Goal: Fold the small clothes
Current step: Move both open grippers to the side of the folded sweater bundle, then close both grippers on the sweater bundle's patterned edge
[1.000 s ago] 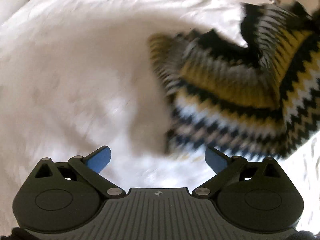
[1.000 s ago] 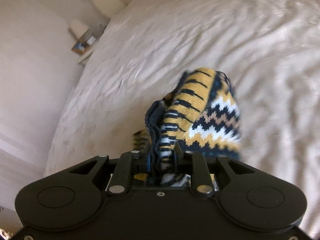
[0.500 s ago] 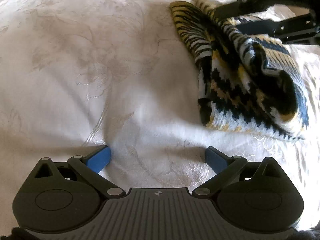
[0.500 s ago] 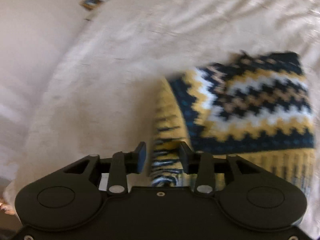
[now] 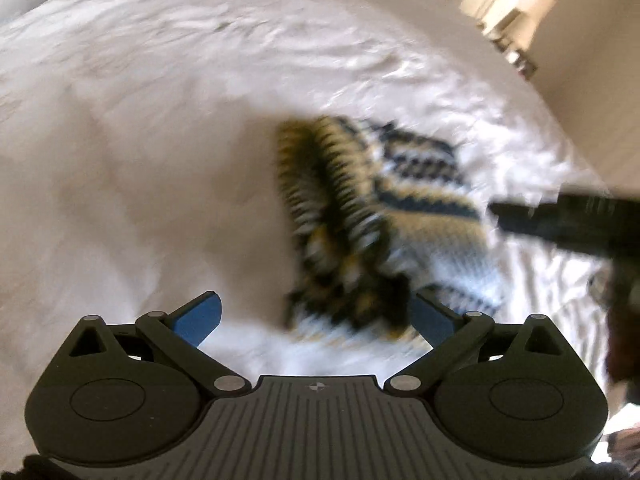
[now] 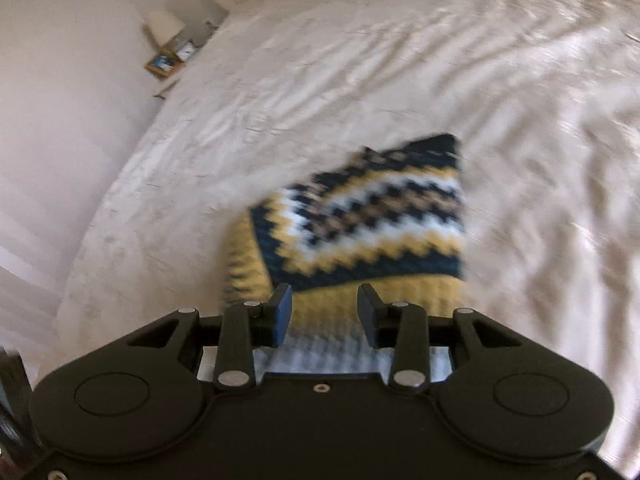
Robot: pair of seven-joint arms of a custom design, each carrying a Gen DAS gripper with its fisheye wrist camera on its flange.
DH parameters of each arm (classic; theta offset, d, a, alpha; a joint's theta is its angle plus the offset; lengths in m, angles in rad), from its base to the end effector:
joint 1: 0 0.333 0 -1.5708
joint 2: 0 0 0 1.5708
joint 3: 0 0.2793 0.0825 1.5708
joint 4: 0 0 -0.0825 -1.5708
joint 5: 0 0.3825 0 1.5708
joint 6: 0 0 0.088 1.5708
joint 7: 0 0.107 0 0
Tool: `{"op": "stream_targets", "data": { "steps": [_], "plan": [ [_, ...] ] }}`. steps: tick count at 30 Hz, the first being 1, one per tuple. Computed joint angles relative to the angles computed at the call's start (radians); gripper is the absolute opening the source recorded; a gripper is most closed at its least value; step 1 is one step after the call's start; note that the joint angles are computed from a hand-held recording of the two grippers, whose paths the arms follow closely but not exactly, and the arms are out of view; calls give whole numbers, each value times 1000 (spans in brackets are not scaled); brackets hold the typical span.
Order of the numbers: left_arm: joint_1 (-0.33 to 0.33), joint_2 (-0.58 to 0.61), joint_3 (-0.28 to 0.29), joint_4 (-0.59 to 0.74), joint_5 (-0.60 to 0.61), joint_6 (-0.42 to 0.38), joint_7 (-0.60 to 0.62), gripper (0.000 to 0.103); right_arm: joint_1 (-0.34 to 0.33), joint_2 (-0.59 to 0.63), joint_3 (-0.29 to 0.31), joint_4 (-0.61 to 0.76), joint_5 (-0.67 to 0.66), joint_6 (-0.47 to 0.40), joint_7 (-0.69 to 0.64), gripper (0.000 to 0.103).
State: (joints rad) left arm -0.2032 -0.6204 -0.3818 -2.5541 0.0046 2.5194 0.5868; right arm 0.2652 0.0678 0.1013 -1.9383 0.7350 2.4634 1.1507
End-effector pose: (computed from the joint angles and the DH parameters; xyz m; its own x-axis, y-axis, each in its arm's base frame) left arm 0.3560 -0.2436 0.4903 0.2991 -0.9050 0.3026 -0.7817 -0.4142 -0.4663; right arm 0.5691 0.2164 0.4623 0.3862 -0.8021 -0.4555 -0.8637 -0.1411 -0.4838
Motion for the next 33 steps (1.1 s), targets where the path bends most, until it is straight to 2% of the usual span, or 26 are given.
{"op": "stream_targets", "data": {
  "steps": [3,7,10,13,15,19,22,23,25,26,28,29,33],
  "plan": [
    [28,116,-13,60,22,70,-1,102,-9,-35,-11,-46,-3,-6,-19,48],
    [28,248,4,119,30,151,4,102,-10,-63,-26,-84,19,-11,-51,48],
    [7,328,32,176,16,155,36,102,-11,-71,-38,-93,24,-28,-68,48],
    [5,349,31,206,48,147,20,99,-12,-77,-45,-100,19,-42,-87,49],
    [2,361,29,224,70,140,5,85,-13,-79,-48,-103,25,-44,-94,49],
    [-28,396,62,234,11,137,28,82,-17,-78,-54,-104,42,-44,-86,48],
    [-32,419,78,232,-19,137,19,75,-20,-79,-56,-104,46,-47,-84,48],
    [-31,428,80,236,-23,131,10,72,-21,-79,-56,-103,49,-47,-85,48],
    [-22,435,75,245,-5,113,-41,59,-23,-81,-57,-104,55,-48,-91,48],
    [-19,439,74,253,5,96,-64,50,-23,-80,-58,-103,57,-50,-91,48],
    [-12,430,66,253,55,96,-118,25,-24,-83,-58,-106,59,-51,-88,48],
    [-11,421,64,248,75,105,-127,18,-25,-84,-58,-108,60,-52,-88,48],
    [8,390,31,275,223,72,-159,12,-23,-88,-59,-114,62,-51,-84,48]
  ]
}}
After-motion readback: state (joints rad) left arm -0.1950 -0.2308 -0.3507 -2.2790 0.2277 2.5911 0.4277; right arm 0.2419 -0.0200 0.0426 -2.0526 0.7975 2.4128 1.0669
